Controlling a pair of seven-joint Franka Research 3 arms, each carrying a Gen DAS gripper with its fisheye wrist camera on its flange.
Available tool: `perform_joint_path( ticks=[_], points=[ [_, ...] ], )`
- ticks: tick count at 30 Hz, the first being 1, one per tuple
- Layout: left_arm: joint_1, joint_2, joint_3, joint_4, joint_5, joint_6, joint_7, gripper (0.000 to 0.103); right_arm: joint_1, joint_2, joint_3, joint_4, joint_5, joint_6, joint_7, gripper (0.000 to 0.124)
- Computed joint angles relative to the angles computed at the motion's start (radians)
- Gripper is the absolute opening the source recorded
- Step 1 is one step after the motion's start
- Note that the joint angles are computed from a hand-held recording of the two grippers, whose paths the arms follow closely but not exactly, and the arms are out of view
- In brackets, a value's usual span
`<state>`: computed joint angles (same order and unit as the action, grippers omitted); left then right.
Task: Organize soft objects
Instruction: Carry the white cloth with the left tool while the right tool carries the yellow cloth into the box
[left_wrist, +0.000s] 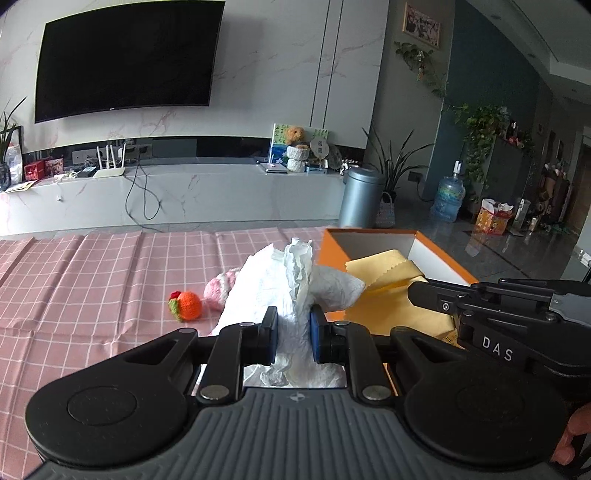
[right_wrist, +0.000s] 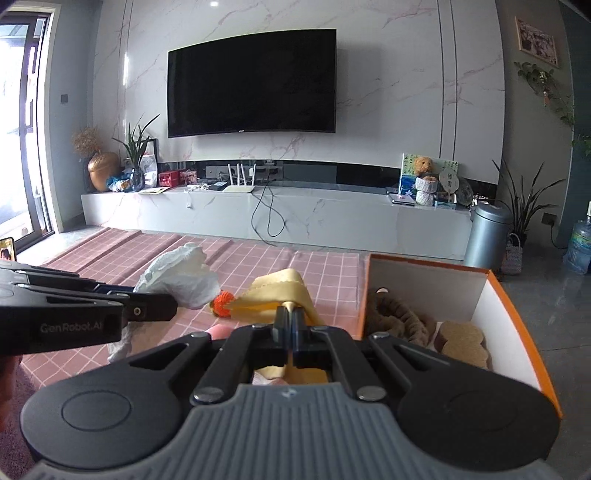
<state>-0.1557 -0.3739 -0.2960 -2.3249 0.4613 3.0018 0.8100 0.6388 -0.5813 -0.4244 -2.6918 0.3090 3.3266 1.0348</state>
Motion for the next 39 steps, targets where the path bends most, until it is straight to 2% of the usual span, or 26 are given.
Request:
perform_joint_path(
  ticks=[7,12,14,17,20,22,26,33,37,39],
  points=[
    [-0.058,0.129,0.010,0.133,-0.028,0.063,0.054,0.019,-0.069,-0.020,-0.006,0.035,-0.017,0.001,-0.026,0.000],
    [-0.168,0.235,0.066,0.226,-0.158,0.076,0.189,0.019,-0.107,-0.008,-0.034,0.074,-0.014,-0.041,-0.076,0.000],
    [-0.214,0.278,0.087,0.264,-0.254,0.073,0.289,0.019,-0.123,0.012,-0.044,0.095,-0.003,-0.065,-0.101,0.000],
    [-0.261,0.338,0.096,0.324,-0.474,0.050,0.500,0.019,-0.133,0.046,-0.068,0.135,0.021,-0.101,-0.147,0.000],
    [-0.244,0.397,0.056,0.390,-0.678,0.015,0.691,0.019,-0.126,0.081,-0.108,0.183,0.053,-0.147,-0.192,0.000],
    [-0.214,0.434,0.021,0.432,-0.757,-0.008,0.766,0.019,-0.122,0.113,-0.134,0.224,0.083,-0.190,-0.210,0.000],
    [-0.163,0.513,-0.027,0.524,-0.766,-0.053,0.800,0.019,-0.085,0.173,-0.208,0.303,0.159,-0.273,-0.263,0.000],
    [-0.138,0.633,-0.053,0.666,-0.642,-0.144,0.728,0.019,-0.007,0.317,-0.303,0.431,0.342,-0.366,-0.385,0.000],
    [-0.128,0.710,-0.071,0.768,-0.633,-0.229,0.709,0.019,-0.004,0.427,-0.333,0.515,0.458,-0.475,-0.448,0.000],
    [-0.127,0.742,-0.078,0.807,-0.631,-0.275,0.706,0.019,-0.029,0.467,-0.320,0.538,0.463,-0.515,-0.451,0.000]
  ],
)
